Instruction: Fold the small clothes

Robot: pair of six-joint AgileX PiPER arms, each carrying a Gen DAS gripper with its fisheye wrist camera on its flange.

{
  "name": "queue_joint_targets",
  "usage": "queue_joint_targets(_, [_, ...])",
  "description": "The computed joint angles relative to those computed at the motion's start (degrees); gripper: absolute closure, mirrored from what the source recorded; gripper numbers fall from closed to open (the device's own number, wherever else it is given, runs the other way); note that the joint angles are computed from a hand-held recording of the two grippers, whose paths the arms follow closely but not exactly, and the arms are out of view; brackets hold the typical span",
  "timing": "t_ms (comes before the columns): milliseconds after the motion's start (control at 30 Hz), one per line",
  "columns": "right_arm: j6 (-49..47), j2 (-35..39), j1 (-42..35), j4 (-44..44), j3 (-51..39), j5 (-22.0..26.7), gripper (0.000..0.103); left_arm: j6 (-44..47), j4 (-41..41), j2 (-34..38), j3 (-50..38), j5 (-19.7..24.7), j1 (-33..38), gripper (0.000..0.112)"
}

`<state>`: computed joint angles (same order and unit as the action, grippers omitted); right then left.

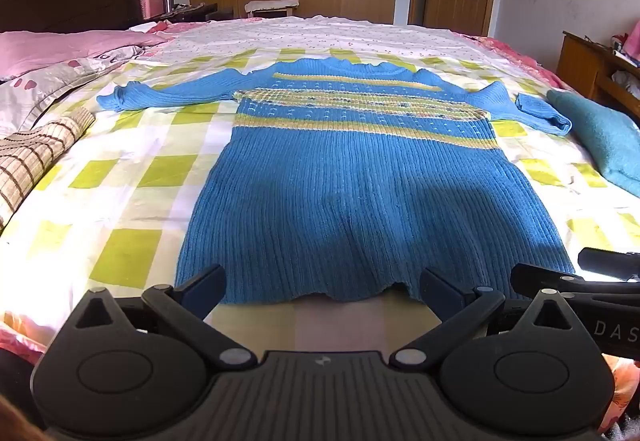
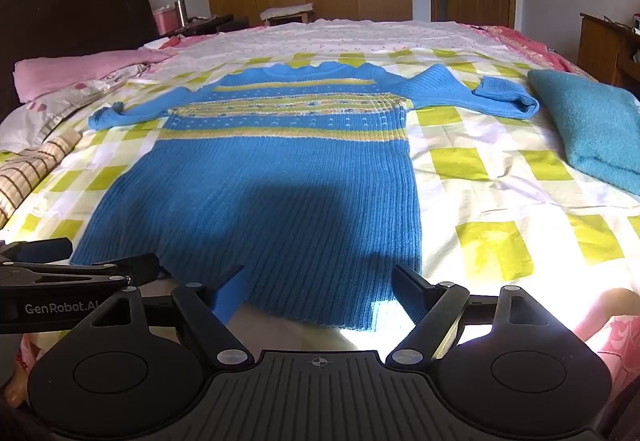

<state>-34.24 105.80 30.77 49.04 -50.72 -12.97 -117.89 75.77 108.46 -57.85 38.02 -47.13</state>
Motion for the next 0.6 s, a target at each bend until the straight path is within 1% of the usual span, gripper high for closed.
queue_joint_targets(267, [-2.9,0.1,0.0,2.9,-0.3,0.2,0.022,-0.4,0.8,-1.8,1.7,-1.0,0.9,0.009])
queue_joint_targets(300, [-3.6,0.1,0.0,3.6,-0.4,0.3,0.022,0.0,0.2,-0.7,0.3,-0.3,0.3,0.009])
queue_joint_targets(400, [-5.5,0.0,0.0,5.6,-0.7,0.7,0.022,0.3,-0.2,-0.9,0.2,-0.4,0.4,0.009])
queue_joint_targets(433, [-5.3,-0.1,0.2,5.5,-0.4,0.4,0.022,-1.4,0.6,0.1,0.1,0.2,-0.3,0.009])
queue_joint_targets(467, [-3.2,0.5,-0.1,3.1,-0.6,0.2,0.022,-1.5,0.7,0.1,0.1,0.3,-0.3,0.009])
queue_joint_targets(533, [-2.1,0.7,-0.3,1.8,-0.5,0.1,0.022,-1.2,0.4,0.2,0.0,0.2,-0.3,0.009])
queue_joint_targets(567, [-2.9,0.7,-0.2,2.5,-0.6,0.1,0.022,-1.4,0.5,0.2,0.1,-0.1,-0.2,0.009])
queue_joint_targets(600, [-5.8,0.6,0.2,5.6,-0.7,0.0,0.022,-1.5,0.6,0.3,0.2,-0.2,-0.1,0.009])
